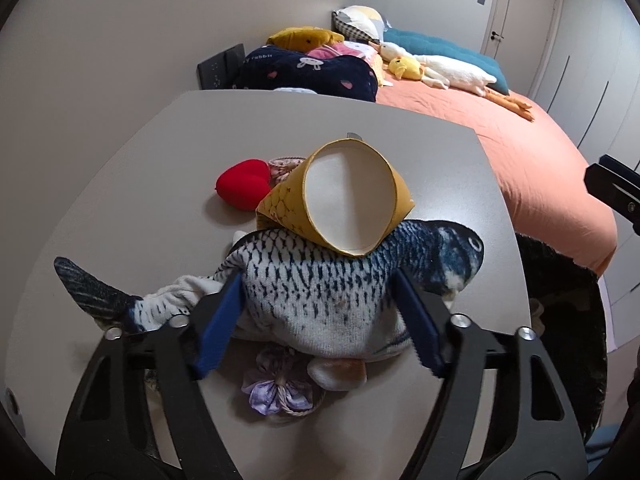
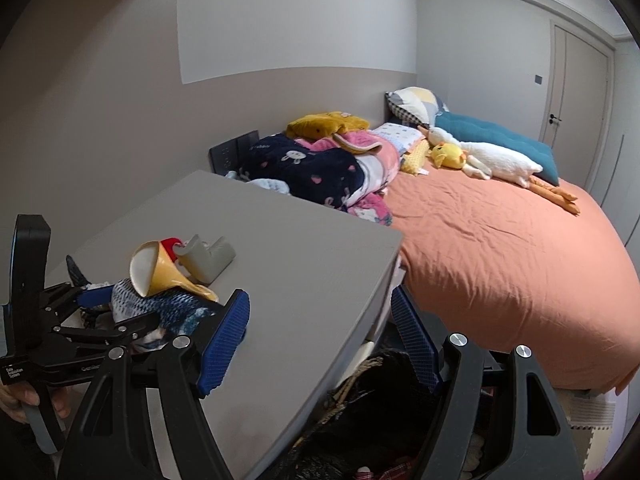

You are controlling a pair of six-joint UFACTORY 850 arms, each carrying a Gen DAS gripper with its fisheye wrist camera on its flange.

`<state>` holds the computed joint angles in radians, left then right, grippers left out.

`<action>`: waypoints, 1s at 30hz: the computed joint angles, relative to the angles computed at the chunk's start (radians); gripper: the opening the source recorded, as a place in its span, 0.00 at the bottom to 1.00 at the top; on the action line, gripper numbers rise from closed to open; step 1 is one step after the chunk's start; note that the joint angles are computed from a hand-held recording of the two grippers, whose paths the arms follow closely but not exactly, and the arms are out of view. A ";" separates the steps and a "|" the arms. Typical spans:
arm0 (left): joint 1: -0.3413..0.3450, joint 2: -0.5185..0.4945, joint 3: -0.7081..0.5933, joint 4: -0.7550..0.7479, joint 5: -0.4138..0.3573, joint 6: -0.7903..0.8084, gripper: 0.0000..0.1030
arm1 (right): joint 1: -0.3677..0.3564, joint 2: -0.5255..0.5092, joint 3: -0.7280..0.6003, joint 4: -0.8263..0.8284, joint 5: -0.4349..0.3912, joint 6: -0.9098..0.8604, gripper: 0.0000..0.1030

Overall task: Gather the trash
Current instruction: 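Grasp the blue fish plush on the desk with the left gripper, then lift the fish plush with the left gripper while the right grasps the yellow corn-print cup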

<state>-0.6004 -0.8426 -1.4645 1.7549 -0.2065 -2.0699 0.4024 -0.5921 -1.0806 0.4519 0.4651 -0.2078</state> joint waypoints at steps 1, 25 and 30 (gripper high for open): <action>0.002 0.000 0.001 0.017 0.000 -0.021 0.56 | 0.001 -0.006 -0.007 -0.022 -0.007 0.017 0.72; -0.008 0.220 0.250 0.534 -0.190 -0.601 0.07 | 0.047 -0.035 -0.054 -0.100 -0.055 0.068 0.72; 0.005 0.284 0.318 0.535 -0.248 -0.623 0.07 | 0.056 -0.063 -0.088 -0.125 -0.079 0.077 0.72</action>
<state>-0.5958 -0.5582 -1.1466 2.2897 -0.4548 -2.6928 0.4588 -0.6546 -1.1681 0.3268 0.3859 -0.1304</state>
